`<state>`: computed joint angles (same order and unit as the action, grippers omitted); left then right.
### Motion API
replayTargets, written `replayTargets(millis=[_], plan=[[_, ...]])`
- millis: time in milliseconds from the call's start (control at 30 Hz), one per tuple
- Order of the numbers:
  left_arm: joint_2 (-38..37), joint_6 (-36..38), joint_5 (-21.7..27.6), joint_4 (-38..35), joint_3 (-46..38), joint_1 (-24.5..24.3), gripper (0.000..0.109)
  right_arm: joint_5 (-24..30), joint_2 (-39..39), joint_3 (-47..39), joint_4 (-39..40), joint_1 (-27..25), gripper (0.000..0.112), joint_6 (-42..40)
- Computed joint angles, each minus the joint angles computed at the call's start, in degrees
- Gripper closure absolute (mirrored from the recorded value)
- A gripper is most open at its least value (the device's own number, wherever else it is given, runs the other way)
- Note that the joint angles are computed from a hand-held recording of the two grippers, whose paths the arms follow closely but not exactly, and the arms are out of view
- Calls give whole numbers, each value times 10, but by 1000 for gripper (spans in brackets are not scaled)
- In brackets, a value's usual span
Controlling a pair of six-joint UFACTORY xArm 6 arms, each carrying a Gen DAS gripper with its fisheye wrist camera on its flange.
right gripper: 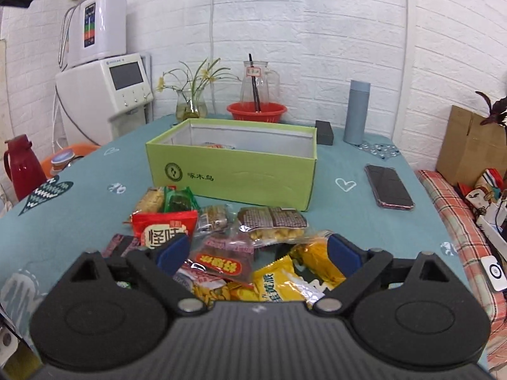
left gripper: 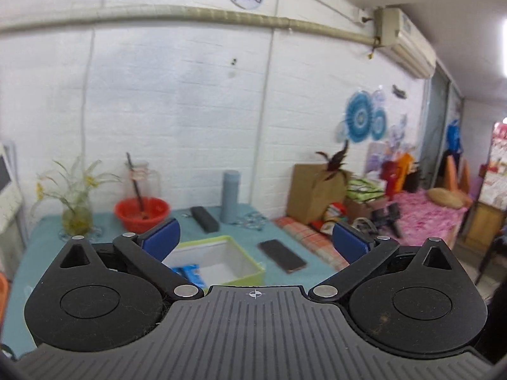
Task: Organize snacks
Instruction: 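Move the left gripper back to the pile and grasp the green pea bag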
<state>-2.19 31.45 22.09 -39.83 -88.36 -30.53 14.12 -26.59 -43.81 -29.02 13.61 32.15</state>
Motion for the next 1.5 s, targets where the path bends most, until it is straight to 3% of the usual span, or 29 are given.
replayTargets(millis=[33,233,367,433,500,633,733,833,933,967,1067,1200,1267,1400,1500], plan=[[-4,-12,25,-2,-6,2,16,-1,-7,3,-9,-2,18,8],[-10,-66,72,7,-25,-6,16,-13,-25,8,-38,1,18,30],[-9,-79,62,19,-20,-15,16,-2,-29,12,-53,14,18,30],[2,-128,65,65,-25,-17,16,0,-32,21,-48,24,18,24],[10,-147,75,85,-27,-15,16,-10,-34,39,-5,37,18,-6],[-1,-143,11,73,53,-7,16,-48,-13,70,186,91,18,-158],[3,-171,27,94,126,12,18,-71,21,69,210,118,18,-189],[10,-231,64,112,189,29,32,-68,54,52,171,121,17,-172],[3,-230,84,49,248,42,39,-53,74,34,136,121,17,-161],[-9,-205,60,20,271,39,38,-48,73,33,129,123,18,-159],[-36,-219,21,45,309,35,37,-45,55,41,156,137,18,-182],[-49,-162,-5,19,315,30,37,-46,57,37,172,152,18,-212],[-41,-153,-7,26,302,23,38,-51,84,20,133,145,18,-185],[-41,-141,0,27,300,17,44,-32,122,-3,222,150,18,-230],[-58,-118,-10,9,321,15,44,-30,110,8,216,165,18,-212]])
